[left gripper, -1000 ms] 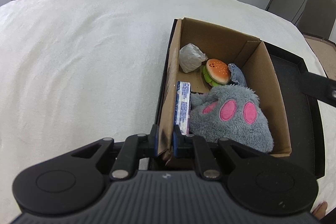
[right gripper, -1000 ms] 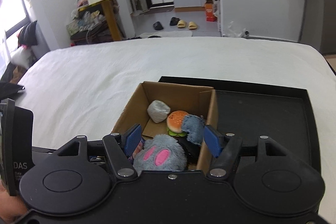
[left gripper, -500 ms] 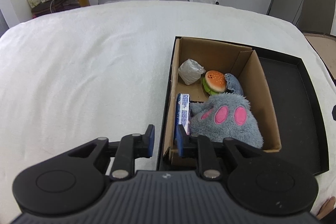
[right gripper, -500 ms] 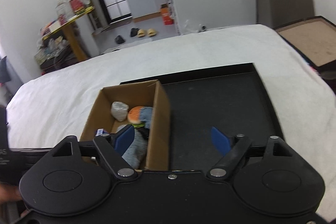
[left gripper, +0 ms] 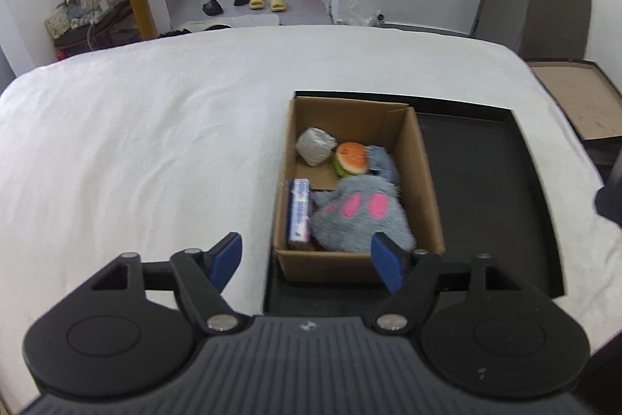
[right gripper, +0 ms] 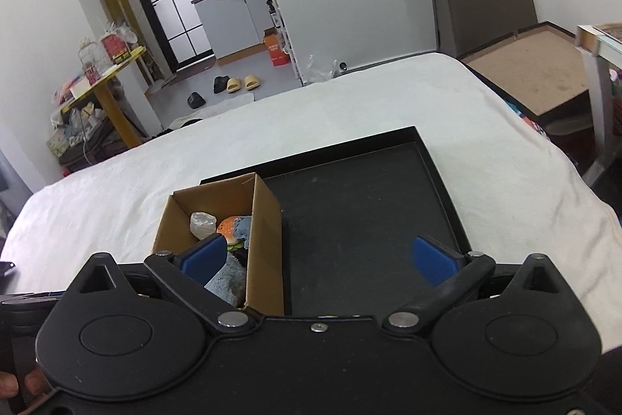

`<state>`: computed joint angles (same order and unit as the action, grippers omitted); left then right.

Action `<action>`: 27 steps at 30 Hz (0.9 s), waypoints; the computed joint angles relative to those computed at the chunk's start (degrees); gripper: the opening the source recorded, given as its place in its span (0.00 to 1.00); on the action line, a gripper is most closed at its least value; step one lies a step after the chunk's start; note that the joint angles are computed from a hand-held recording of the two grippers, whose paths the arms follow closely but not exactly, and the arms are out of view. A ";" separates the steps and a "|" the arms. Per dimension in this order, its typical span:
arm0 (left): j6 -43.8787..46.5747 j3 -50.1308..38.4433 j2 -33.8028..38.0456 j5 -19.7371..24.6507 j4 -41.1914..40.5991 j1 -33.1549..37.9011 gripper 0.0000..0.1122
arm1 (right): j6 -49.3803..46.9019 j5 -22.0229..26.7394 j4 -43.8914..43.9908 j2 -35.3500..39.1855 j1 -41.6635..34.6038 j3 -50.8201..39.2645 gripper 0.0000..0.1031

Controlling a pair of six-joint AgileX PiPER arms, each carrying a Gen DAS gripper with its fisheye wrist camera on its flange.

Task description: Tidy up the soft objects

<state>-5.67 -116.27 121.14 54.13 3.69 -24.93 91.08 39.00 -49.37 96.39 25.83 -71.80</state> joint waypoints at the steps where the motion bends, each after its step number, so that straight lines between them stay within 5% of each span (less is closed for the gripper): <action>1: 0.14 0.38 -0.83 0.17 -0.35 -0.17 0.68 | -0.79 0.35 0.95 -0.70 -0.09 0.14 1.00; 13: -0.26 5.41 -9.76 0.55 2.25 -2.75 0.83 | -4.03 10.25 3.38 -5.61 3.51 -1.84 1.00; 27: 2.43 10.75 -19.29 1.10 3.02 -4.44 0.86 | -5.53 22.66 3.20 -10.29 9.92 -4.25 1.00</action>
